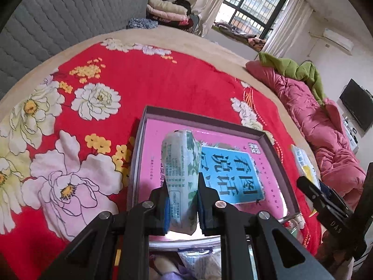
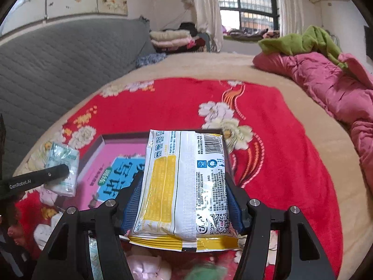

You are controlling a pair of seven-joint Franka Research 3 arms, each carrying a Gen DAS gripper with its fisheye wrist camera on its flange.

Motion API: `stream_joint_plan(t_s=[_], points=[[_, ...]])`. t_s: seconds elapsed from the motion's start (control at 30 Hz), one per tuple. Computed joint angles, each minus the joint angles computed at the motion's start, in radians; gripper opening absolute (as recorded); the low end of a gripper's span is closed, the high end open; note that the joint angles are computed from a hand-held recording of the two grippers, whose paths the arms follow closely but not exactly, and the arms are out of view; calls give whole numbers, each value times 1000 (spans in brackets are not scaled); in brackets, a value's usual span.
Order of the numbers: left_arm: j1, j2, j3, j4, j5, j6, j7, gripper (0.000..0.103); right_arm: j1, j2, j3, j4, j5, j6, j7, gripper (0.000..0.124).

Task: Organize soft objects
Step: 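Carry both packs over the pink box and release the wipes pack from right tool into it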

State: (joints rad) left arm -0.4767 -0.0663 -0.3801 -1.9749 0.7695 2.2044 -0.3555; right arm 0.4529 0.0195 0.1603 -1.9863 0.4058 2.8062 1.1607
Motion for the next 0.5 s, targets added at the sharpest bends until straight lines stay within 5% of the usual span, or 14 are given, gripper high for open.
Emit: stream_joint_plan(t_s=[0.5], points=[[5, 55, 28, 11, -59, 52, 66, 18, 16, 95, -25, 52, -291, -74, 211, 65]])
